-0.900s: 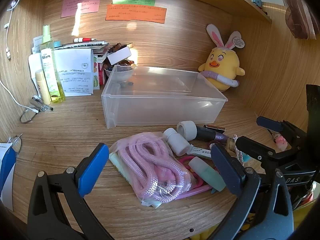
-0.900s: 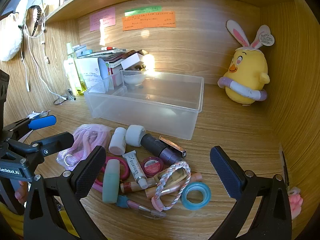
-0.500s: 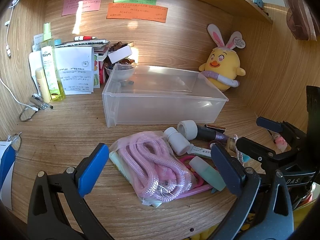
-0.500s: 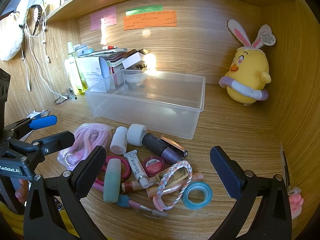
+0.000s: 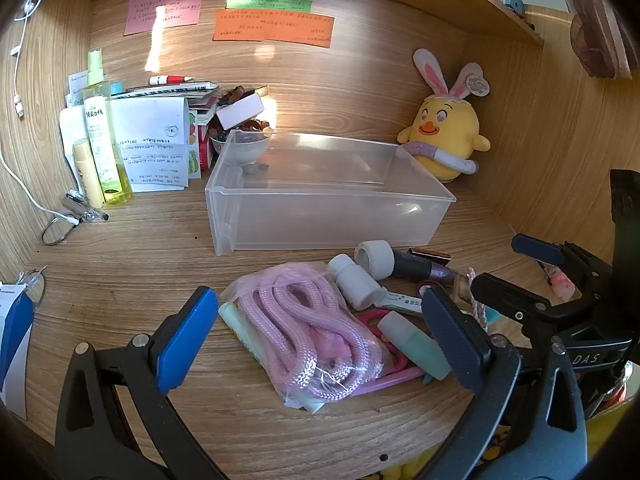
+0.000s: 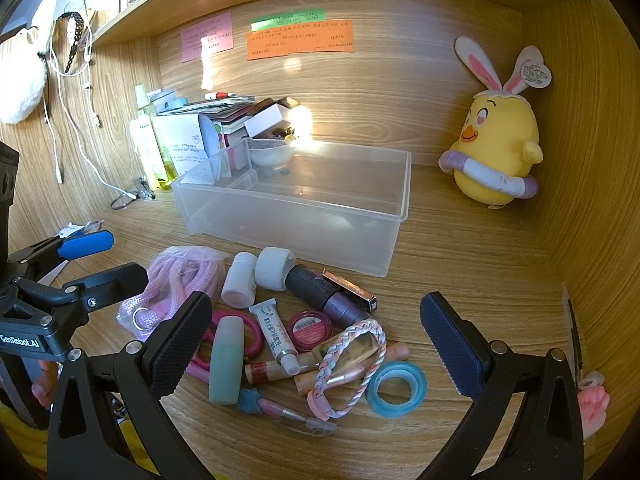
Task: Organize objects
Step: 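Reach both grippers toward the pink rope bag and blue tape roll, then grasp the pink rope bag with the left gripper while the right grasps the blue tape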
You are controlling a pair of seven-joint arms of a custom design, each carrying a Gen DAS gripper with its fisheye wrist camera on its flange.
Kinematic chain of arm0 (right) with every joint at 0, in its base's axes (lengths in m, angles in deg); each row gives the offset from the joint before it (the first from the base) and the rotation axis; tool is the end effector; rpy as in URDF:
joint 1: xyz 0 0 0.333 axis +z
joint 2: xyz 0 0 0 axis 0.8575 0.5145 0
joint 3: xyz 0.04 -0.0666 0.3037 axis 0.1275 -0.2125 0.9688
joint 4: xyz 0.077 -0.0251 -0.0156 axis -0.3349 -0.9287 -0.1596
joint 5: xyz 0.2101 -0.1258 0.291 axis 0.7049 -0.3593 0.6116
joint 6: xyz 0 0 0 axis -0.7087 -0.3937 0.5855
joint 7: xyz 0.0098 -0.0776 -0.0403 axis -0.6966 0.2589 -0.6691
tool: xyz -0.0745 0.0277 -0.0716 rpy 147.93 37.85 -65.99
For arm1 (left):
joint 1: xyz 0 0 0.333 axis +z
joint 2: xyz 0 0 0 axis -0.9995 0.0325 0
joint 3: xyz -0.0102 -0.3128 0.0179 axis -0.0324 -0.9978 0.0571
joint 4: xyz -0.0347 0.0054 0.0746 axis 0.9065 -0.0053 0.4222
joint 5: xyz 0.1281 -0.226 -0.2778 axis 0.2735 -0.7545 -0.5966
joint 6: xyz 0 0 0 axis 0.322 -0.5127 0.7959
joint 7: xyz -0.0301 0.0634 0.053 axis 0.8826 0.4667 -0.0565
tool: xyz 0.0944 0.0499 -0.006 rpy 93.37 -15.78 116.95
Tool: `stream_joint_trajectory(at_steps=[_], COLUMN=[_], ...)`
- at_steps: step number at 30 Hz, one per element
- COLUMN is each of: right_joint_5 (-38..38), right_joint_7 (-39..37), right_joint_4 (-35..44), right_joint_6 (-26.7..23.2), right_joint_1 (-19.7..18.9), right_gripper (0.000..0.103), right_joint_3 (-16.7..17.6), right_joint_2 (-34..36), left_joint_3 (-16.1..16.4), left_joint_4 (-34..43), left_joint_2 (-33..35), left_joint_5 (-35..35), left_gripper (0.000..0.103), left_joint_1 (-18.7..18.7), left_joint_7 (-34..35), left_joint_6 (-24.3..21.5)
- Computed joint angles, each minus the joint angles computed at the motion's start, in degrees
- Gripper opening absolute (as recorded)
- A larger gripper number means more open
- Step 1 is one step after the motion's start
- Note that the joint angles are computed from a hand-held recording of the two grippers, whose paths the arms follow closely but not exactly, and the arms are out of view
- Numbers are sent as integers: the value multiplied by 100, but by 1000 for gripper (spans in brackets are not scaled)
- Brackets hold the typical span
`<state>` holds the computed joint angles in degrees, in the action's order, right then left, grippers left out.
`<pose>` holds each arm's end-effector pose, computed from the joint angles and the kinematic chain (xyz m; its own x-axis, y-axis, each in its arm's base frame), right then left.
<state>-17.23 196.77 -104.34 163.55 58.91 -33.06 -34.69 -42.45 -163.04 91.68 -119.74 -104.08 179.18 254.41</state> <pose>0.4183 0.1197 0.4531 -0.1512 -0.9878 -0.0373 -0.5760 0.1187 -0.8088 0.5196 -0.2645 0.4573 -0.6533 -0.7435 0.1429 -0.5222 0.3059 -0.7960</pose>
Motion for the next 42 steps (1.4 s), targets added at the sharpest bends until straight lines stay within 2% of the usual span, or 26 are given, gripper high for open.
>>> stream_joint_trajectory(at_steps=[9, 11, 13, 20, 23, 27, 31, 34, 36, 38, 40, 42], right_joint_5=[134, 160, 136, -48, 200, 850, 1338, 1433, 1529, 1719, 1897, 1871], right_joint_7=[-35, -33, 31, 479, 301, -317, -779, -854, -922, -1102, -1288, -1256], right_joint_4=[-44, -67, -109, -426, -608, -861, -1024, -1105, -1143, -1185, -1208, -1233], right_joint_6=[276, 299, 254, 136, 50, 29, 7, 143, 270, 484, 693, 786], right_joint_1=[-37, -84, -148, -401, -406, -379, -440, -590, -678, -703, -787, -1077], right_gripper=[103, 103, 103, 101, 95, 85, 79, 77, 75, 73, 67, 60], right_joint_3=[-66, -37, 6, 4, -94, -217, -92, 48, 86, 30, 32, 295], right_joint_2=[77, 65, 6, -405, -515, -530, -522, -523, -487, -406, -292, -306], left_joint_3=[4, 16, 41, 178, 167, 110, 109, 148, 341, 480, 450, 402], left_joint_4=[45, 47, 40, 70, 140, 270, 231, 196, 142, 176, 203, 281], left_joint_2=[9, 23, 49, 256, 350, 443, 511, 579, 646, 750, 837, 931], left_joint_5=[-283, -230, -29, 1157, 1476, 1767, 2533, 3199, 4012, 4625, 4861, 4998], left_gripper=[103, 98, 89, 81, 81, 82, 99, 99, 99, 99, 100, 100], left_joint_1=[2, -2, -1, 165, 278, 334, 142, 4, -198, -307, -251, -198], left_joint_7=[141, 79, -111, -1460, -1864, -2156, -2742, -3163, -3792, -4315, -4559, -4724], left_joint_6=[-39, -9, 53, -107, -429, -817, -516, -304, -88, -56, -22, -17])
